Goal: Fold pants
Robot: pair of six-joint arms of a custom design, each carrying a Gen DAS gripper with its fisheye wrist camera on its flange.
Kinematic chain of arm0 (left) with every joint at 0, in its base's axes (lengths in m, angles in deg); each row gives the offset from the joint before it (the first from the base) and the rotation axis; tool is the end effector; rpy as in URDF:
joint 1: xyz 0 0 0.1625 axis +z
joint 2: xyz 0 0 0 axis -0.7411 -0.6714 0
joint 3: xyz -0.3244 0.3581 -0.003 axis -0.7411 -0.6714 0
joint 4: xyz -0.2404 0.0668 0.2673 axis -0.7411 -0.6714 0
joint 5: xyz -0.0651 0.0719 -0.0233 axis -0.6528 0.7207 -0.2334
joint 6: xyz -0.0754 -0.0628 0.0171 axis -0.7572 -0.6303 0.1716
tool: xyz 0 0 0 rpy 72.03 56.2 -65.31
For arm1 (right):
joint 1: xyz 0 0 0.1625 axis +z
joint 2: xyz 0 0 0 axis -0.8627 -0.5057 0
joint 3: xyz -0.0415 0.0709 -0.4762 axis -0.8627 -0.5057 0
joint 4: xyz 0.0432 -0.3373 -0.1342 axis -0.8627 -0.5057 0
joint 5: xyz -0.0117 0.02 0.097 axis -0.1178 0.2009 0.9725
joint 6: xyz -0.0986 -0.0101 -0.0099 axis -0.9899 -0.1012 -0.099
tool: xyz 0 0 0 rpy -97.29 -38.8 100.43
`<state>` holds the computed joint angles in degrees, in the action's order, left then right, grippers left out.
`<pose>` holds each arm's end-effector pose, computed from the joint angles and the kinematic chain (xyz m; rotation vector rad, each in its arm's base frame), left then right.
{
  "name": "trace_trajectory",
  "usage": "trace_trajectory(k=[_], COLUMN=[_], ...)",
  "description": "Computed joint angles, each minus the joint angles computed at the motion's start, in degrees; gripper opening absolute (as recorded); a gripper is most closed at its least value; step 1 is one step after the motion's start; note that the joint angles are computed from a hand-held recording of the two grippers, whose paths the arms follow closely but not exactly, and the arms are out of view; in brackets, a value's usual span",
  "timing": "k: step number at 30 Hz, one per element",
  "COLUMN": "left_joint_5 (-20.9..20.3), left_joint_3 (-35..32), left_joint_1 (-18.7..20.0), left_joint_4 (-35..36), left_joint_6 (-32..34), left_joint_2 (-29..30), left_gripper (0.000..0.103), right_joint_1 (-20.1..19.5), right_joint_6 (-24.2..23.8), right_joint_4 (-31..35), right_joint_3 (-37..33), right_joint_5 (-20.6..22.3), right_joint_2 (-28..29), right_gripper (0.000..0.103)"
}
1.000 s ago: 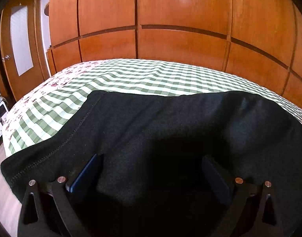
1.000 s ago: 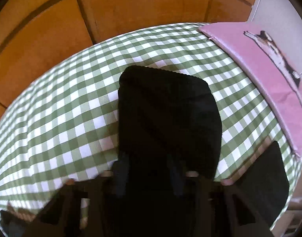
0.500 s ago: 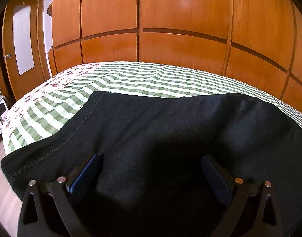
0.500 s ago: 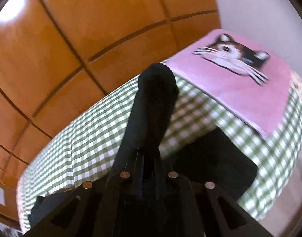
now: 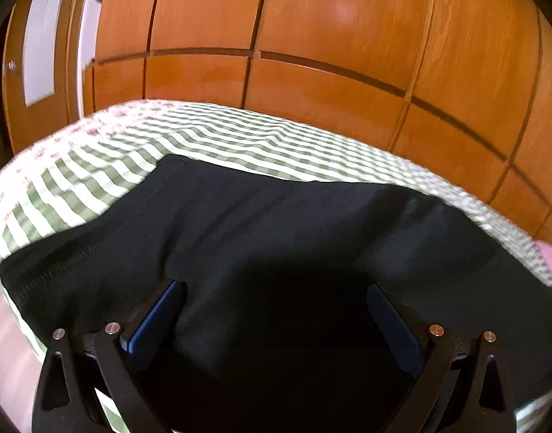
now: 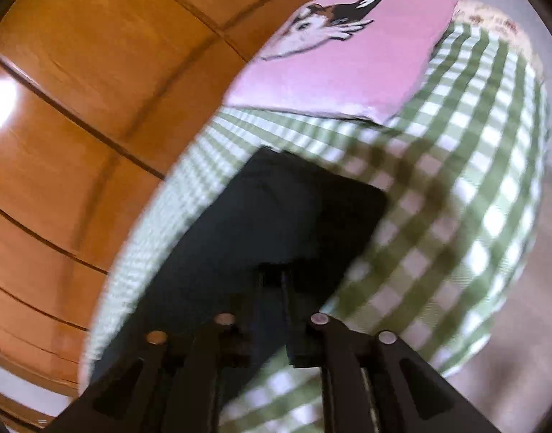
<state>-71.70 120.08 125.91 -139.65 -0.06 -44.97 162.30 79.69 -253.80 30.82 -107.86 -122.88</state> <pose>0.0143 -0.8076 0.3892 0.3518 2.3777 -1.1013 0.1979 -0.5821 0.2368 -0.8660 -2.2218 1.6364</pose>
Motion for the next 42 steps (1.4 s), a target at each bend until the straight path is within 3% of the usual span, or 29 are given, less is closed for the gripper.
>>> trace_trajectory(k=[2,4,7,8,10,11,13,15,19,22,24,26,29,30,34,37,39,41,42], left_joint_5=[-1.9,-3.7,-7.7,-8.5,-10.1,-10.4,-10.3,-11.3,-12.4,-12.2,-11.7,-12.2,-12.2,-12.0,-11.3,-10.4,-8.4,-6.7,-6.3], left_joint_3=[0.5,1.0,2.0,2.3,3.3,3.6,3.8,4.1,4.0,3.5,3.4,3.6,3.8,3.8,2.1,0.1,-1.7,-4.2,-5.6], left_joint_1=[-0.1,-0.3,-0.8,-0.9,-1.4,-1.7,-2.2,-2.3,-2.4,-2.6,-2.8,-3.0,-3.1,-3.1,-2.9,-3.1,-3.3,-3.2,-3.0], left_joint_4=[1.5,3.1,6.6,7.0,7.9,8.7,9.6,10.1,10.3,12.6,13.4,13.6,13.9,13.7,15.1,15.2,14.3,14.5,15.1], left_joint_6=[-1.5,-2.0,-1.5,-0.9,1.2,2.3,3.1,3.1,3.4,2.3,1.8,2.3,3.0,3.0,1.9,2.5,2.4,0.8,-0.4], left_joint_2=[-0.7,-1.2,-2.0,-2.1,-2.4,-2.4,-2.4,-2.8,-2.8,-2.3,-2.2,-2.4,-2.6,-2.6,-1.7,-0.6,0.5,1.6,2.1], left_gripper=[0.103,0.103,0.103,0.103,0.103,0.103,0.103,0.103,0.103,0.103,0.103,0.103,0.103,0.103,0.103,0.103,0.103,0.103,0.103], right_joint_1=[-0.4,-1.3,-2.4,-3.1,-3.9,-4.2,-3.9,-2.6,2.0,1.4,-1.2,-3.1,-3.5,-3.3,-2.2,-2.6,-2.9,-1.4,-0.3], right_joint_6=[-0.7,0.0,2.5,3.0,3.3,4.1,6.2,5.2,-1.1,1.1,7.0,8.6,6.5,5.9,4.8,6.2,6.4,1.9,-3.4], right_joint_4=[-3.4,-4.4,-2.6,-3.3,-4.3,-2.7,-1.2,-3.3,-3.8,1.1,5.5,6.8,0.0,-0.3,0.3,2.1,7.1,10.8,9.2], right_joint_3=[0.2,0.0,-1.0,-1.5,-2.3,-3.0,-3.2,-2.3,-1.2,-0.2,1.0,1.3,0.6,0.5,0.0,-0.9,-3.5,-6.9,-9.4], right_joint_5=[3.2,6.6,7.9,9.8,11.7,11.4,11.3,11.4,3.2,-0.9,0.5,2.3,4.0,4.4,3.4,2.1,3.8,3.0,4.0], right_joint_2=[0.2,0.1,0.8,1.6,2.6,2.6,1.9,0.8,-1.9,-3.1,-3.3,-2.5,-0.2,-0.3,-1.1,-1.9,-2.4,-2.5,-1.8], right_gripper=[0.049,0.051,0.051,0.049,0.025,0.01,0.008,0.007,0.006,0.006,0.006,0.007,0.015,0.024,0.035,0.034,0.01,0.01,0.01])
